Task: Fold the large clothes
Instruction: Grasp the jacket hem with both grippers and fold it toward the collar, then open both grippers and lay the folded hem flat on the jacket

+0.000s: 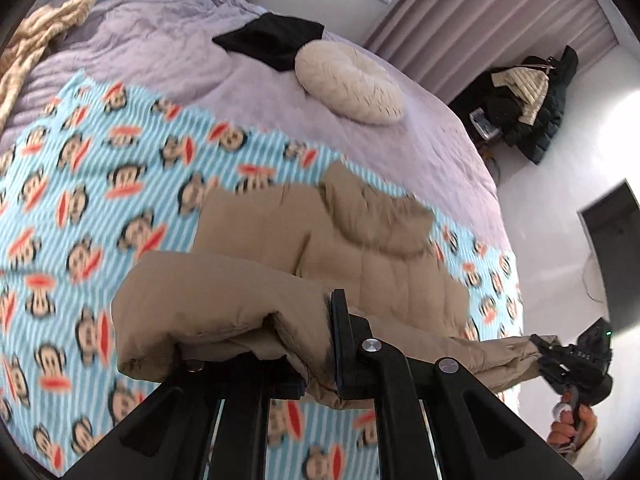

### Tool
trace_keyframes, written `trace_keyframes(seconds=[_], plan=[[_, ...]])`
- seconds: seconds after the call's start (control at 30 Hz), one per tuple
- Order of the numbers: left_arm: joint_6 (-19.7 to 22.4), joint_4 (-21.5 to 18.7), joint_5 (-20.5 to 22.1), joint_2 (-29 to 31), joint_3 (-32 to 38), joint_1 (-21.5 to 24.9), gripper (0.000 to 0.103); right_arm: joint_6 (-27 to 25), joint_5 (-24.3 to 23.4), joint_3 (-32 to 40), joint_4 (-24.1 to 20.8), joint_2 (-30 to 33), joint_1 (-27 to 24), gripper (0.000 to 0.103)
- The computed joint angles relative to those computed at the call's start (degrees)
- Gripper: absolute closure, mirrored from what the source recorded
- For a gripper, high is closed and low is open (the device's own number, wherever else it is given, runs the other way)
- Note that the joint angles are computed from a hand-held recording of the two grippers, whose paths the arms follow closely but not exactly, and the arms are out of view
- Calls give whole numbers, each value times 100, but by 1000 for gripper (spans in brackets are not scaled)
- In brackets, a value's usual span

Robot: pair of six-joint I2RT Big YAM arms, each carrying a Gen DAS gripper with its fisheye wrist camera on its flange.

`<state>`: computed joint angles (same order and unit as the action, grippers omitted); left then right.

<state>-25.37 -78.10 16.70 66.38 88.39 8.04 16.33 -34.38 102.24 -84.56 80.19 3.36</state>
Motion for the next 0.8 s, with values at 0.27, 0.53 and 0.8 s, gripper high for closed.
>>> trace_keyframes(seconds=[0.27,0.53,0.8], plan=[[260,615,-607,1346,278,-62,92,-166,455,1564,-79,1734,274,94],[567,1210,-906,2310,216,-93,88,408,818,1564,629,2549,386,94],[883,1816,-1138,1519,-279,49,5,390,646,1621,597,2634,373,61]])
